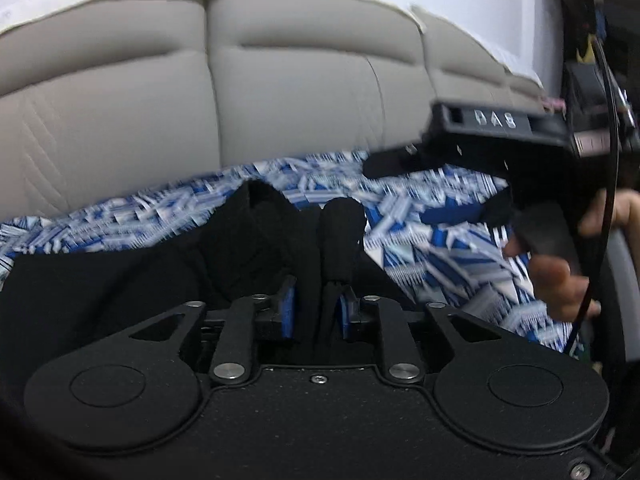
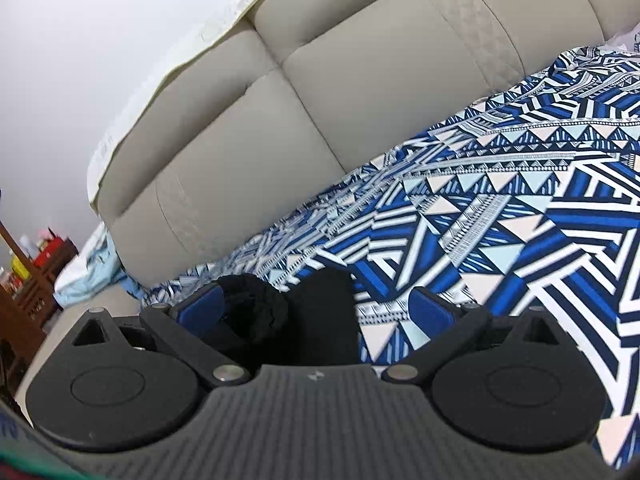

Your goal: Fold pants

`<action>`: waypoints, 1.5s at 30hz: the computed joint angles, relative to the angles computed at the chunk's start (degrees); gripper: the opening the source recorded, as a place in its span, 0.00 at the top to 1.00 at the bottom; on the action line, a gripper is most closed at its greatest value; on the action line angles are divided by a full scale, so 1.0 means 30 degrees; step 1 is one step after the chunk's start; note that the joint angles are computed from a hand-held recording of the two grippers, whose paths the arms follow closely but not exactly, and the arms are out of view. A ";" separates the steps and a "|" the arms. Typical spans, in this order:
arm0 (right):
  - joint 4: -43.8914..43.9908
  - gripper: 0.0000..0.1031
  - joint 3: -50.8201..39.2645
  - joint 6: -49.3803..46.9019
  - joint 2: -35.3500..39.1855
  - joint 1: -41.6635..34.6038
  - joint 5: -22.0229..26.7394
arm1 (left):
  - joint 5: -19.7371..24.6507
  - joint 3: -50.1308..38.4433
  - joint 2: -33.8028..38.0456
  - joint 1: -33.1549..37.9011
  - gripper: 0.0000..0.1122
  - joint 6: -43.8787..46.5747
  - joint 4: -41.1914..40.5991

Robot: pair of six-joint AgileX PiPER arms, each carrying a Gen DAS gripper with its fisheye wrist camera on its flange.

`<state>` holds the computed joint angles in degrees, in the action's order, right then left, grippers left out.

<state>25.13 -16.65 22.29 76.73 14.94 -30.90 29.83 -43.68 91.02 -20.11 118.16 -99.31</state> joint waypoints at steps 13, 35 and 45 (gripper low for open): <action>0.7633 0.00 -0.1629 -0.8059 0.1499 0.4186 -0.0663 | 0.7361 0.1747 -0.2938 0.5953 0.50 -0.4783 0.7853; 2.1031 0.66 -0.6309 -2.0085 0.5588 1.0640 -0.4204 | 0.2781 0.3509 -0.4669 1.1185 0.63 -0.5664 0.9201; 2.2107 0.54 -0.6188 -2.0403 0.6197 1.1311 -0.5992 | 0.2498 0.1157 -0.3982 0.9752 0.48 -0.7612 0.8621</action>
